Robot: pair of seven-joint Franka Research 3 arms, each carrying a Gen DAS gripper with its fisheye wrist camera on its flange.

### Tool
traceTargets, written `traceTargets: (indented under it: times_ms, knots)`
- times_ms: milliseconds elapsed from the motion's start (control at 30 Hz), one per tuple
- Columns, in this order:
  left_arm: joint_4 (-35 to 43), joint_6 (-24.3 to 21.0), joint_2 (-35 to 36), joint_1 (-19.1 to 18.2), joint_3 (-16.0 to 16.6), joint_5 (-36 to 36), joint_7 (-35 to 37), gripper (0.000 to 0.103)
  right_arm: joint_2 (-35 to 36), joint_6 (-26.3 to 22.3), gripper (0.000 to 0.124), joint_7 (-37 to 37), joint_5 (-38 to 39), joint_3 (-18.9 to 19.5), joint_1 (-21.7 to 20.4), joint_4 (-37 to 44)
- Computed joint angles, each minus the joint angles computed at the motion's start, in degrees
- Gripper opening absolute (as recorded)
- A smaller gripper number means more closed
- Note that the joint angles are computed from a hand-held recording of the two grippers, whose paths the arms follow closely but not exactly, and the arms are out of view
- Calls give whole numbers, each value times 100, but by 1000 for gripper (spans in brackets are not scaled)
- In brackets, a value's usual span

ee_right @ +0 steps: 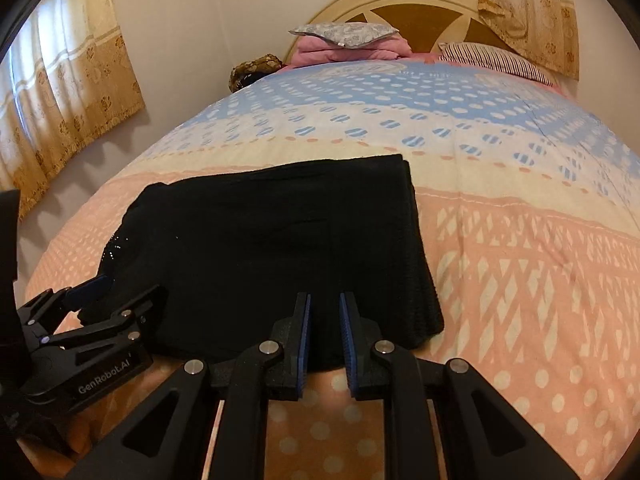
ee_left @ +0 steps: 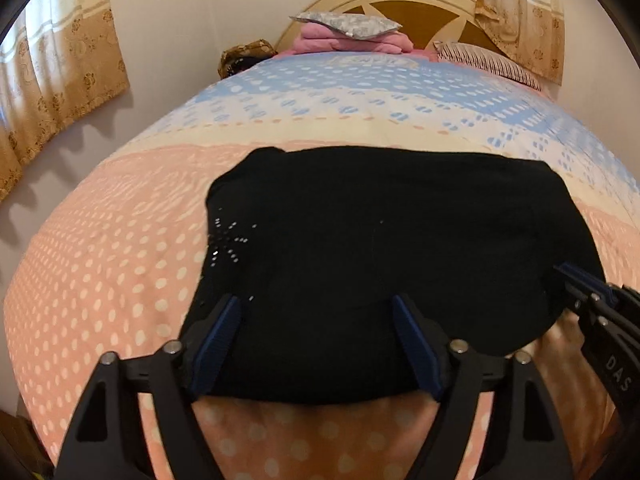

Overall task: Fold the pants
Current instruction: 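Open both grippers and lift them away from the folded pants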

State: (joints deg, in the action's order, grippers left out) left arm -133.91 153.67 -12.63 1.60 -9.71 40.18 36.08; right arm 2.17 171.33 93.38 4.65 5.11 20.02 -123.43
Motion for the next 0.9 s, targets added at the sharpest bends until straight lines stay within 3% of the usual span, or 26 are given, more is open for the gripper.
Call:
traceTargets:
  times_ms: [100,167,233,367,433,500,533,633,667,767,900]
  knots:
    - [-96,-70,-94,29,-3,80,16,96,-105,107,17,858,-1117,-94,32,-175]
    - [-217,-72,-202,26,43,-39,4,100,-75,115,22,1051,-1416,-89,18,-153]
    - [-310,-113,-316,36,66,-170,22,103,-75,151,33,811,-1264,-45,3,-165]
    - [-470,-354,-533,-131,174,-811,425,103,-42,33,74,219,-1128,54,72,-113]
    - [-432,-753,-603,-145,123,-965,587,103,-45,-313,77,1151,-2472,-74,197,16]
    - [-585,-902,-818,-72,7,-764,483,103,-187,-588,77,1642,-2974,-53,220,-9]
    - [-662,-925,-926,-58,-21,-713,441,103,-310,-595,77,1508,-2622,4,202,-140]
    - [-1002,-701,-1382,-65,-14,-689,361,103,-729,-431,77,-17,-132,26,371,-645]
    - [-1122,-635,-1568,-53,-48,-650,314,103,-893,-328,77,-235,337,25,416,-837]
    - [-1257,-584,-1907,14,-242,-469,180,103,-1340,-116,77,157,376,277,137,-1319]
    - [-1376,-502,-2213,49,-375,-284,35,103,-1861,-129,77,351,715,311,60,-1739]
